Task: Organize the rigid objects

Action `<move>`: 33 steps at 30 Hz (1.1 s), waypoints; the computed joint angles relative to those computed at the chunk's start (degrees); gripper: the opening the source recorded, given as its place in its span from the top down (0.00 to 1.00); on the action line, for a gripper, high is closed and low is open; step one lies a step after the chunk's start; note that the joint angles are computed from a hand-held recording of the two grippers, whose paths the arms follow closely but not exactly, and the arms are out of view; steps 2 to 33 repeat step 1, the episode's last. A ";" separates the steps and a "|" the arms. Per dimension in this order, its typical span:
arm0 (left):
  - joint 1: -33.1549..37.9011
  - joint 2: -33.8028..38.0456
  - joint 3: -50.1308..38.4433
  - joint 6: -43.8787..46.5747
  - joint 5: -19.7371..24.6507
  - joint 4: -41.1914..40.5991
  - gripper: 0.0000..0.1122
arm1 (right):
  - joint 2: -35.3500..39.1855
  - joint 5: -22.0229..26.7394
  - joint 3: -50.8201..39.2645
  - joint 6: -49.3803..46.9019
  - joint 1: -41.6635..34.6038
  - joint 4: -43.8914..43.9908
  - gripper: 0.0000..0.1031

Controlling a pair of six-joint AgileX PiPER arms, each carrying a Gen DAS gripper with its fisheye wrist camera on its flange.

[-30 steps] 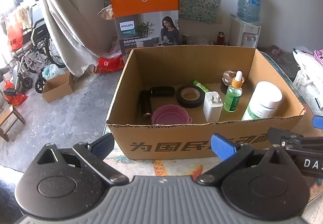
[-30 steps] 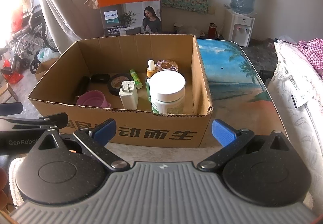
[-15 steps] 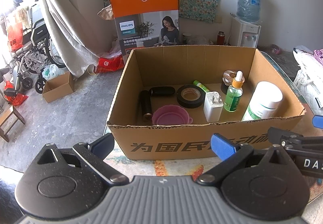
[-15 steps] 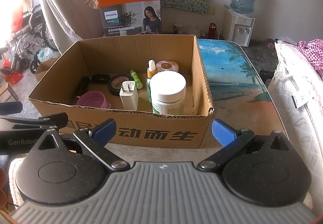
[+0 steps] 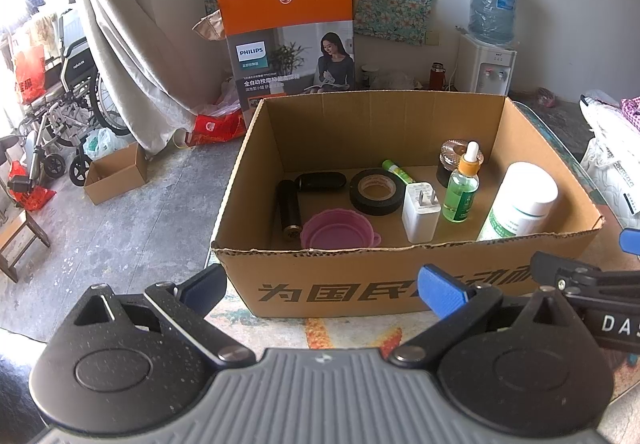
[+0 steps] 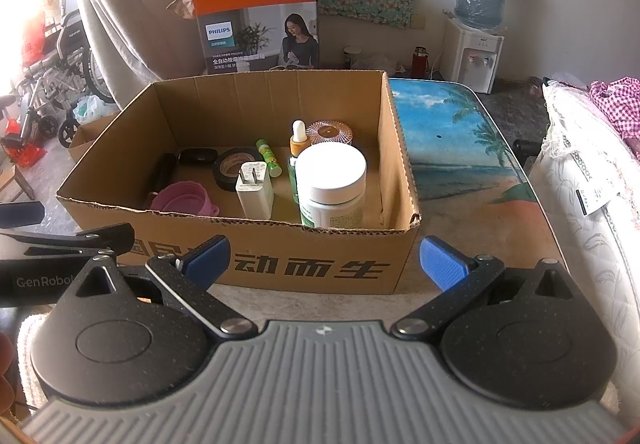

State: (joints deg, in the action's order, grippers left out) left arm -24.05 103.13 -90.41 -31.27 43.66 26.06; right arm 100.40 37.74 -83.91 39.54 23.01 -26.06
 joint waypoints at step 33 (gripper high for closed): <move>0.00 0.00 0.00 0.00 0.00 0.00 0.09 | 0.00 0.00 0.00 0.00 0.00 0.00 0.01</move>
